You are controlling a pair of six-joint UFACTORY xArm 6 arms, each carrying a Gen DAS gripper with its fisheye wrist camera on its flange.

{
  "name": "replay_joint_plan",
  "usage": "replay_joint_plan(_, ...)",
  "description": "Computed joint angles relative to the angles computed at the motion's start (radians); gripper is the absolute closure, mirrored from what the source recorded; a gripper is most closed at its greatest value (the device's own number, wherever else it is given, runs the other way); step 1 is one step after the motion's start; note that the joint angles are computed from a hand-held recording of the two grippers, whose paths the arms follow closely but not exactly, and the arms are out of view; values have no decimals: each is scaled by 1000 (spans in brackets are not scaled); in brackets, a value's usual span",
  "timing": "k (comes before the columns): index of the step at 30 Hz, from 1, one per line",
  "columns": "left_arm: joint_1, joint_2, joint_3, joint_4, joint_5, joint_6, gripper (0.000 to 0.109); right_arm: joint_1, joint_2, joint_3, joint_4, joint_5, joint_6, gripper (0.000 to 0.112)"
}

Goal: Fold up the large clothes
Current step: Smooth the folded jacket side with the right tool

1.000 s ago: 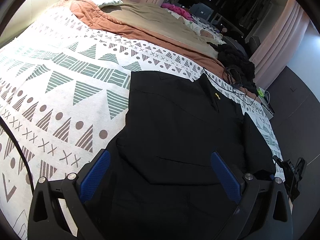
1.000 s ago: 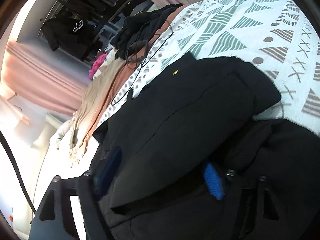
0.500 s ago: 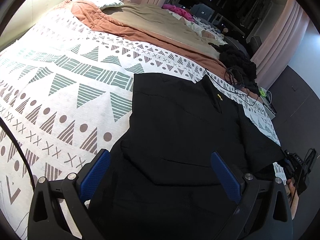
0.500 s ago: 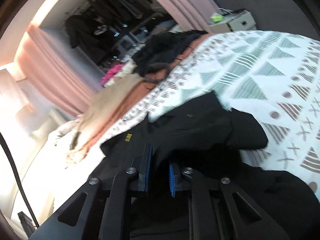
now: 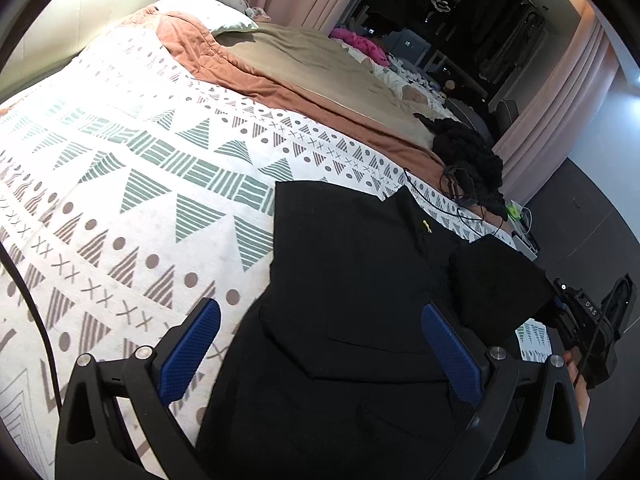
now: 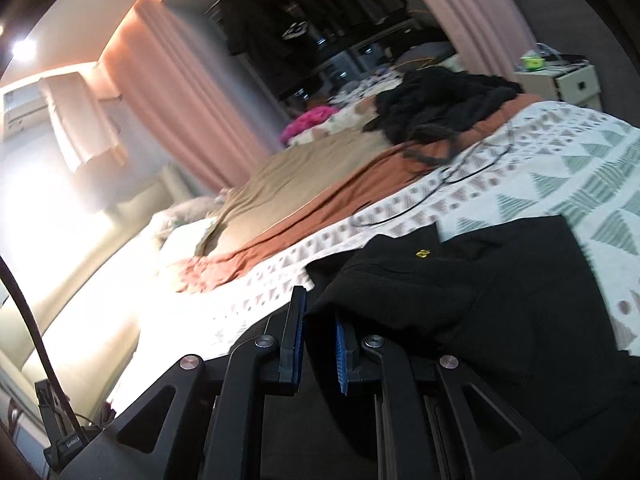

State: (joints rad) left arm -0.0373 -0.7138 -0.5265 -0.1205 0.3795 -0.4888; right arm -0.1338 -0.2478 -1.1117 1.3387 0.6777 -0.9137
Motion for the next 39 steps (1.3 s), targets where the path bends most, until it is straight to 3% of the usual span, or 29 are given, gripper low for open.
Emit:
replay_joint_plan(10, 130, -81, 0, 34, 163, 3, 6, 184, 69, -42, -172, -51, 133, 102)
replay_joint_plan(19, 227, -145, 8, 22, 263, 39, 6, 250, 179, -94, -438, 6, 387, 101)
replay_joint_plan(21, 226, -145, 8, 19, 265, 35, 6, 250, 188, -98, -454, 34, 397, 87)
replay_joint_plan(22, 221, -144, 8, 22, 265, 31, 6, 243, 193, -105, -438, 62, 386, 56)
replay_joint_plan(23, 214, -144, 7, 32, 266, 23, 6, 230, 200, -116, -407, 110, 369, 12)
replay_joint_plan(29, 160, -125, 3, 75, 260, -10, 6, 165, 189, -117, -365, 195, 376, 9)
replay_joint_plan(35, 112, -88, 0, 94, 216, -29, 6, 101, 147, -88, -329, 126, 354, 9)
replay_joint_plan(39, 92, -55, 12, 106, 165, -38, 6, 50, 188, -120, -272, 138, 349, 9)
